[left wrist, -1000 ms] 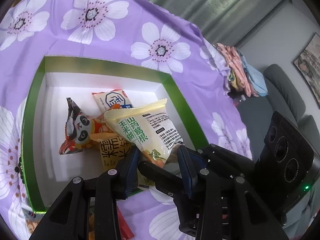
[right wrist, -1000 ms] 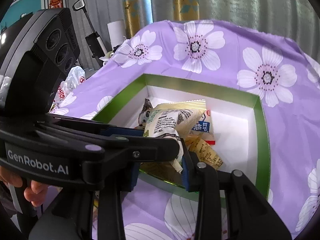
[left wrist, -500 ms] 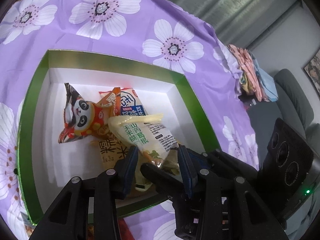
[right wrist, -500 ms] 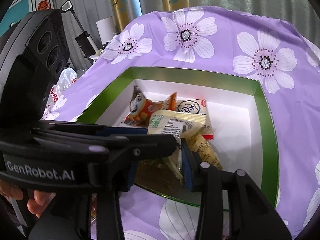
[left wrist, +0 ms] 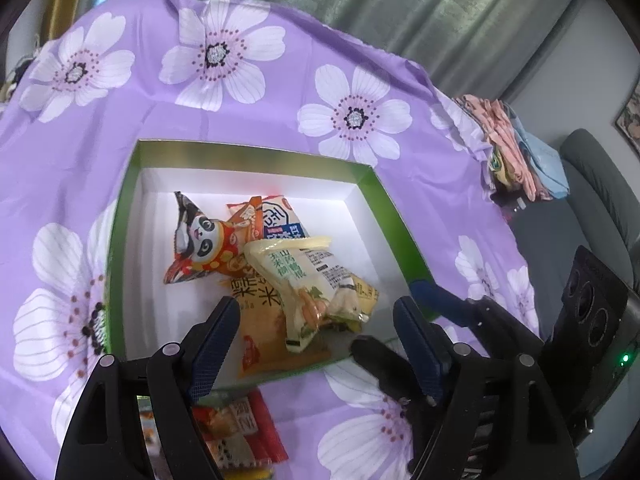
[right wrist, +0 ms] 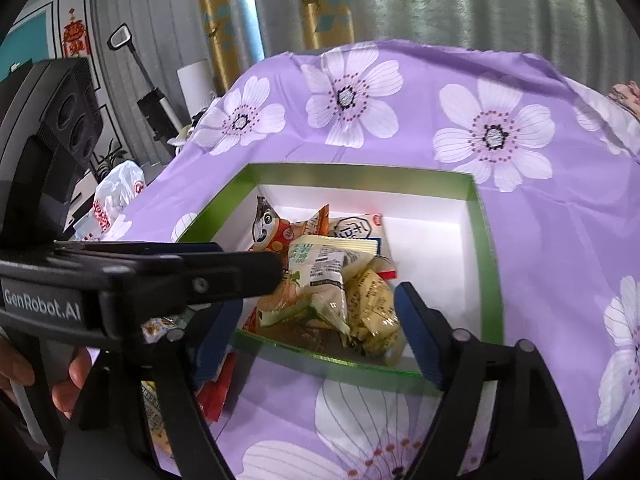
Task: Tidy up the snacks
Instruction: 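Open the right gripper and withdraw from the box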
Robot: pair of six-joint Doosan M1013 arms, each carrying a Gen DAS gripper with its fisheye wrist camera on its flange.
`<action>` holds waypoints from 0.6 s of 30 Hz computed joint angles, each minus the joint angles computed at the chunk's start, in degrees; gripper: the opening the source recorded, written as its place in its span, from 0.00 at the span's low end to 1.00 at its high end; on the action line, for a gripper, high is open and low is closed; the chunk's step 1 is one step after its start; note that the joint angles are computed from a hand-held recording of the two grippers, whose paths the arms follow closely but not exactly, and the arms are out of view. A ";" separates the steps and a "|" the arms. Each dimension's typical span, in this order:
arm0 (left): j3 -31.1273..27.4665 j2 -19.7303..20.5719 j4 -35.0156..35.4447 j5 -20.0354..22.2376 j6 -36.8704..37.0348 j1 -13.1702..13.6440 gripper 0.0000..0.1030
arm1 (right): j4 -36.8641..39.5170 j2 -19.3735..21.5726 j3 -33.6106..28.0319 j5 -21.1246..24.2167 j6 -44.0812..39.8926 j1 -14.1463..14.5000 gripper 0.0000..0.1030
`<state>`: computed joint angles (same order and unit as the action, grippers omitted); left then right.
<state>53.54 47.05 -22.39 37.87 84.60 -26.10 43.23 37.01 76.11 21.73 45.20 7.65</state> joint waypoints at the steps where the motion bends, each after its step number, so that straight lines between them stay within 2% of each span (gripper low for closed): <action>1: 0.55 -0.38 0.48 -0.34 -0.26 -0.09 0.77 | 0.17 -0.40 0.55 -0.45 0.19 -0.02 0.80; 6: 4.41 -2.94 3.40 -1.84 -2.16 -0.69 0.78 | 0.71 -2.79 4.25 -2.67 1.49 -0.22 0.87; 7: 5.16 -3.41 4.01 -2.04 -2.51 -0.82 0.81 | 0.59 -3.29 5.02 -2.99 1.87 -0.24 0.88; 9: 6.95 -4.49 5.20 -2.76 -3.17 -1.14 0.97 | -0.76 -4.07 6.22 -3.50 3.79 -0.21 0.89; 18: 13.65 -8.60 7.02 -5.94 -4.63 -1.94 0.97 | -2.10 -7.76 11.81 -5.98 7.24 -0.23 0.99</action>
